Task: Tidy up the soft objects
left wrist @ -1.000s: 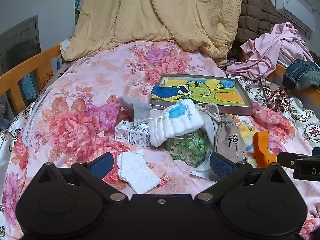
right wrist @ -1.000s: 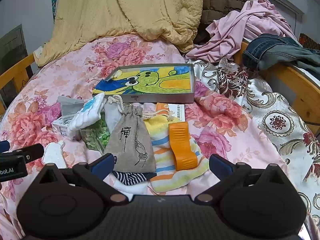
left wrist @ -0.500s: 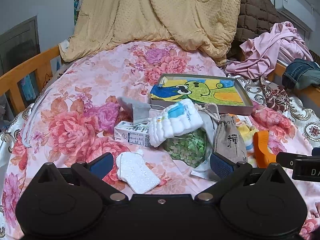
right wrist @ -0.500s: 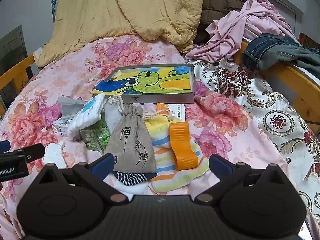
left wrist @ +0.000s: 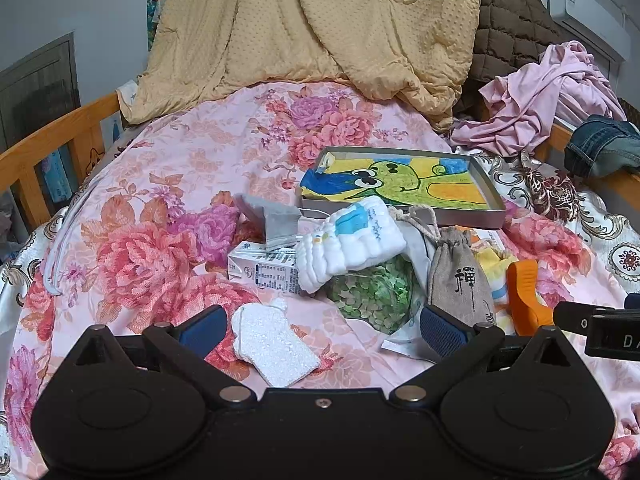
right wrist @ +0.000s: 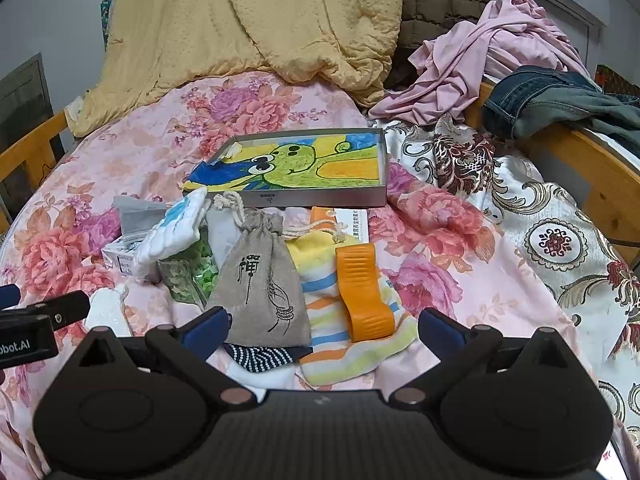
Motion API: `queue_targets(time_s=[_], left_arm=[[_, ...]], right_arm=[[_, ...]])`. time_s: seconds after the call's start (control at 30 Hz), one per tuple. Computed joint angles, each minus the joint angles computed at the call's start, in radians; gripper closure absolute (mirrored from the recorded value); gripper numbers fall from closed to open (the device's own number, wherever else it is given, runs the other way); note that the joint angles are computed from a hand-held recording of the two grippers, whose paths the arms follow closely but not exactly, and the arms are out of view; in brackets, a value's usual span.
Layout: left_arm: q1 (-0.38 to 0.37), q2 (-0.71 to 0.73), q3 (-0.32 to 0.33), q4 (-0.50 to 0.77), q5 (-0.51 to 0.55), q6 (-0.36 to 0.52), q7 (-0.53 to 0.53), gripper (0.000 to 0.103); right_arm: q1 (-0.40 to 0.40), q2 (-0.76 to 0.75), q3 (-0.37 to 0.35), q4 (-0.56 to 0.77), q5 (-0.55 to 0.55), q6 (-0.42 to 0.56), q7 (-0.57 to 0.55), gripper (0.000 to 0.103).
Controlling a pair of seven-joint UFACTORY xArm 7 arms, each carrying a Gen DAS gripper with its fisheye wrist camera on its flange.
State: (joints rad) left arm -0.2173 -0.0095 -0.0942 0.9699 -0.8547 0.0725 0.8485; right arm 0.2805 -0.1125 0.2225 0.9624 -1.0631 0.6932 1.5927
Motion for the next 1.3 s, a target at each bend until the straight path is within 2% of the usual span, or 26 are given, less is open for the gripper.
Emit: queue_targets(time_s=[1.1,1.3], left_arm=[[-0.003,-0.002,0.001,-0.002,0.017,-0.002,-0.017,0.001],[-0.01,0.004,-0.005,0.003,-0.025,-0.022,0.013,0.001]], right_arm=[[0.006,0.009,-0.004,-0.011,-0.008,-0.006,0.019,0.0],[0.004,0.012,-0.002,-0.015,-0.06,-0.017,0.058,0.0]])
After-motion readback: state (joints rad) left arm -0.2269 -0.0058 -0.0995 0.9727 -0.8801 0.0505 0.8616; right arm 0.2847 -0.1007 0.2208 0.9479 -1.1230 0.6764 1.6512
